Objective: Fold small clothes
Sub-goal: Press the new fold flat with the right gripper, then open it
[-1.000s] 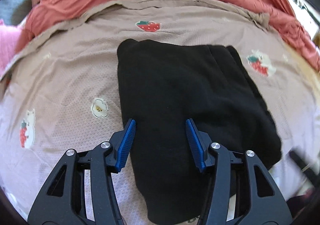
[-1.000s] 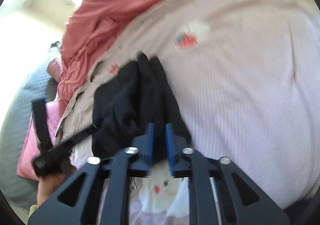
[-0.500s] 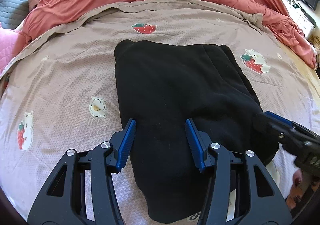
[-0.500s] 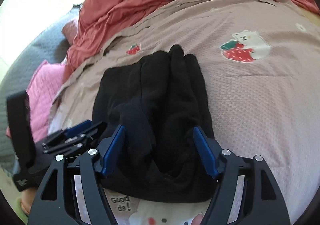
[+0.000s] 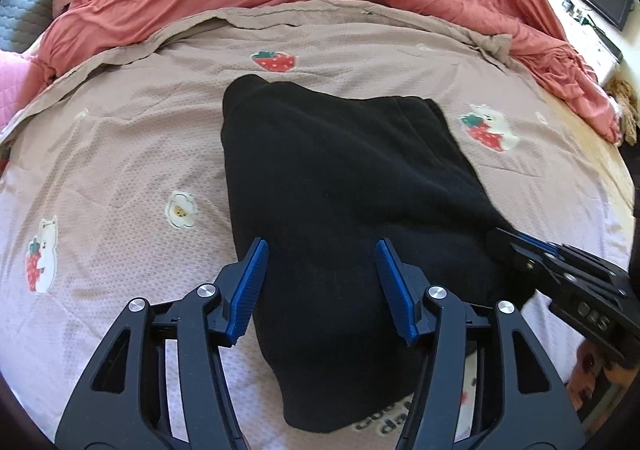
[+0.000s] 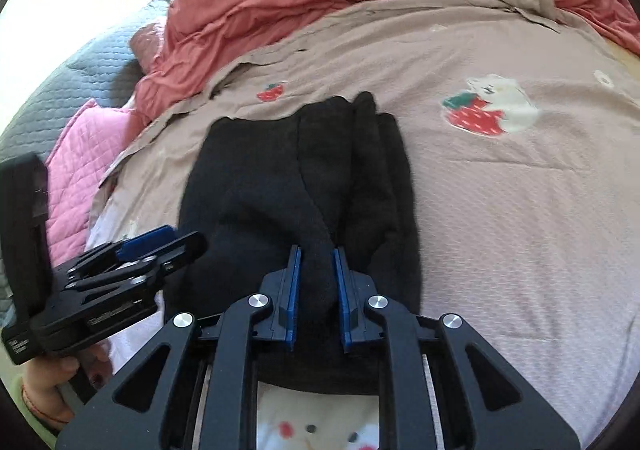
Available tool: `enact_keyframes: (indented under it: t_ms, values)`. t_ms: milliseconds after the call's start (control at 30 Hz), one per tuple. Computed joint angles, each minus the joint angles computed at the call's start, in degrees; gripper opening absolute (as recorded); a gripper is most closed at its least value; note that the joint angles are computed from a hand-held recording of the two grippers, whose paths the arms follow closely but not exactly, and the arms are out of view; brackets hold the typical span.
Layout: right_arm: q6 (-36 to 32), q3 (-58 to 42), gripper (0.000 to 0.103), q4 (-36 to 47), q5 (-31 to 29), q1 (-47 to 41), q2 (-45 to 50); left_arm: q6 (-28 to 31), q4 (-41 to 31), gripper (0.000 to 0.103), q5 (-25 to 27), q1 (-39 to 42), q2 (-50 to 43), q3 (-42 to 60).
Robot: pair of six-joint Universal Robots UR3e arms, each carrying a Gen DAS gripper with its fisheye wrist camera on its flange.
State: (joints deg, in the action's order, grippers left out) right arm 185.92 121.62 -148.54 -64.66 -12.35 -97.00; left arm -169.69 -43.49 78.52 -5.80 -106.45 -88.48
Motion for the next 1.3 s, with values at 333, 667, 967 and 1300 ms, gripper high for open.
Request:
enact_keyframes:
  t_ms: [333,667,967,1300]
  values:
    - [2.3,0.3,0.025,-1.8,-1.8,0.9,3.6,0.3,3.2,0.055,2.8,-1.5,-1.8,-0.9]
    - [1.7,-0.2,0.034,0.7,-3.6,1.1,2.0,-0.2,3.0,0.056,2.2,-1.0,-1.1,-1.8]
    - [0.5,4.9,0.039,2.1,-0.9,-2.3,-6.9,0.1,1.5,0.061,0.8,0.4,1.6,-3.0]
    - [2.6,8.4,0.075,-2.3,-6.0,-3.0,-14.6,0.7,-0.4,0.070,1.6,0.8,4.5,-4.1]
